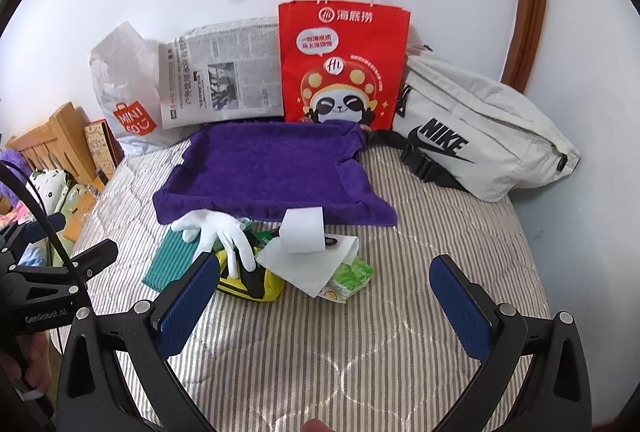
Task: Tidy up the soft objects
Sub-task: 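Grasp the green striped pad with the left tool while the right grasps the sponge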
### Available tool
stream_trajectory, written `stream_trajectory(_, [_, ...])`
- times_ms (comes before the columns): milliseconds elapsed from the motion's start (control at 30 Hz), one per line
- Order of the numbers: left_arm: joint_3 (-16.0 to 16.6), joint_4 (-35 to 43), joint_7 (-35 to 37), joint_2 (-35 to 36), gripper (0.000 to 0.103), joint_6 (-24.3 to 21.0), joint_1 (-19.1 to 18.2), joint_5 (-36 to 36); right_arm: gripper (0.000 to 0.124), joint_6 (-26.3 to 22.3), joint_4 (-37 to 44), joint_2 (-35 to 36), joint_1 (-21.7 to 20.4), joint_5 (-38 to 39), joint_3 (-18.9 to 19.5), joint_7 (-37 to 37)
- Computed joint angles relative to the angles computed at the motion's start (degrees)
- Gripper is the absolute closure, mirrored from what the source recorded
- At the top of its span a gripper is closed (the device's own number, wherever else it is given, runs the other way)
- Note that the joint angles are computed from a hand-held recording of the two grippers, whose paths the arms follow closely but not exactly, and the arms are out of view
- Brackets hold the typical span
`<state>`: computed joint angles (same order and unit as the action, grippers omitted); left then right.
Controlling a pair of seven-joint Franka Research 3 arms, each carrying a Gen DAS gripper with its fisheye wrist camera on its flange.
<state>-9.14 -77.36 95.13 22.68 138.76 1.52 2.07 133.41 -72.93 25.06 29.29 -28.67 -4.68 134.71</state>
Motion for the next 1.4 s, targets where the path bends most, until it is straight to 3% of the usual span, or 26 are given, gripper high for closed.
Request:
stream_trajectory(200, [0.2, 2.7, 2.2, 5.6, 0.000, -1.0, 0.6, 0.6, 0.021, -1.2, 2.1, 3.1, -1.2, 4.0, 0.7, -3.4])
stream_trajectory(333, [0.8, 8.3, 1.5, 11.4, 0.000, -5.3, 0.1, 1.9, 0.021, -2.7, 4.0, 5.2, -1.4, 6.0, 0.4, -5.2])
stream_trajectory(500, [-1.1, 12.9, 5.0, 16.2, 0.000, -6.2, 1.1, 0.0, 0.021, -4.5, 5.9, 7.2, -1.4, 7.6, -0.1, -6.6])
stream_trajectory(800, [-0.6, 18.5, 10.6, 21.6, 0.000, -9.6, -1.0, 2.7, 0.021, -9.2, 9.7, 10.5, -1.4, 8.9, -0.9, -7.9])
stream_trajectory(967, [1.3, 25.8, 8.5, 26.4, 0.000, -12.1, -3.1, 4.7, 0.021, -12.0, 13.0, 12.9, -1.7, 9.8, -1.2, -8.6])
stream_trajectory(1133, [-0.4, 32.7, 6.9, 30.5, 0.000, -16.3, -1.7, 0.8, 0.021, -13.4, 15.4, 14.7, -1.6, 10.5, -1.2, -9.7])
stream_trajectory(1300, [-0.3, 28.2, 6.8, 28.1, 0.000, -13.7, -1.6, 0.6, 0.021, -14.6, 17.8, 16.4, -1.7, 11.6, -1.1, -10.9])
stream_trajectory(1400, [-0.7, 23.6, 7.2, 26.1, 0.004, -9.0, -0.9, 0.2, 0.021, -14.2, 16.9, 16.1, -1.5, 11.7, -1.2, -11.2])
